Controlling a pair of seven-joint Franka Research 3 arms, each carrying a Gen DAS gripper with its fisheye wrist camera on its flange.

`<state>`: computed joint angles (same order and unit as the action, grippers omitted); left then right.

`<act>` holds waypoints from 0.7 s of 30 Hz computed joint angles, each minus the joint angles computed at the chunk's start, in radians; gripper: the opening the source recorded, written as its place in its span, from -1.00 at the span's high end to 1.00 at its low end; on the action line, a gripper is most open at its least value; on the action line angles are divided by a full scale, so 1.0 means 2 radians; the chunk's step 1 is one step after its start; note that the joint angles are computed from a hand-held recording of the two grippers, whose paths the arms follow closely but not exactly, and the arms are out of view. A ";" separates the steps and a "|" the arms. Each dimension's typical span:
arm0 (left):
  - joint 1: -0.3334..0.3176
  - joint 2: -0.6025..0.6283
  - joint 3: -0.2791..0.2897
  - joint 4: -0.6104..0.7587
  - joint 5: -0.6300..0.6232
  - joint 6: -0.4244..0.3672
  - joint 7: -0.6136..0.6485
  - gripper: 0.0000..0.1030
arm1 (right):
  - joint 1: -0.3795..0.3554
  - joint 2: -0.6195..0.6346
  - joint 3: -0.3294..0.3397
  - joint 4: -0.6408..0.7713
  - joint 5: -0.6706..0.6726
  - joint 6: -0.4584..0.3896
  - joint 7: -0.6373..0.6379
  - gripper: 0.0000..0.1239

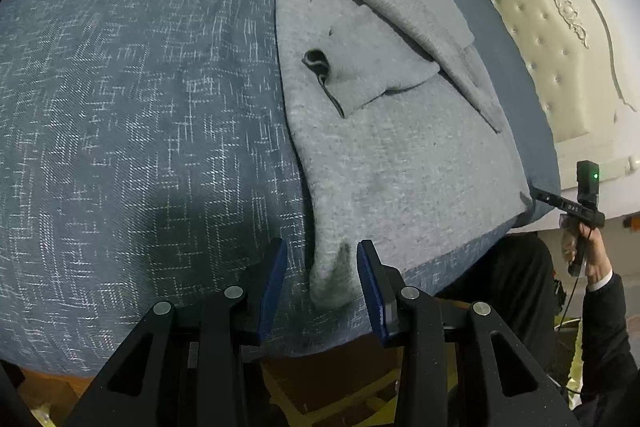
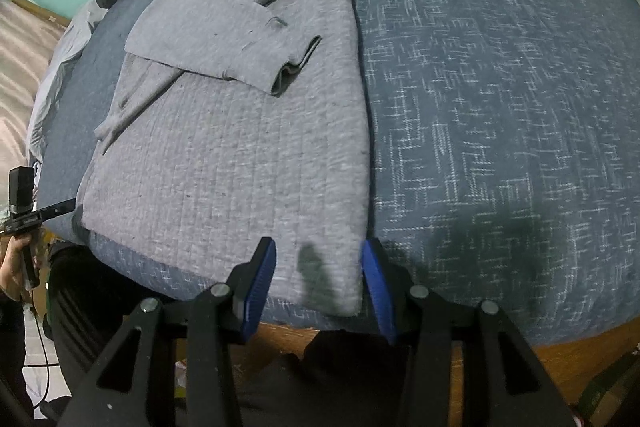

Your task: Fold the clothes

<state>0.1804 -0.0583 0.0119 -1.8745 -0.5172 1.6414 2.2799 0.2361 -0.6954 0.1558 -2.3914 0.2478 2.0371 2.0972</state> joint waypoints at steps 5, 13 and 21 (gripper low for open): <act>-0.003 0.000 -0.003 -0.006 0.000 0.000 -0.001 0.23 | 0.005 0.004 -0.002 -0.002 0.004 0.000 -0.007 0.37; -0.009 -0.006 -0.004 -0.019 0.007 0.010 0.006 0.46 | 0.006 0.003 0.001 -0.002 0.001 0.002 -0.012 0.84; -0.014 -0.018 -0.004 -0.018 0.004 0.012 0.021 0.87 | 0.005 -0.006 0.004 0.005 -0.007 0.018 -0.016 0.94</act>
<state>0.1517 -0.0951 0.0046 -1.9104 -0.5096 1.6654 2.3217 0.2462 -0.7081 0.1637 -2.3807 0.2336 2.0723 2.0643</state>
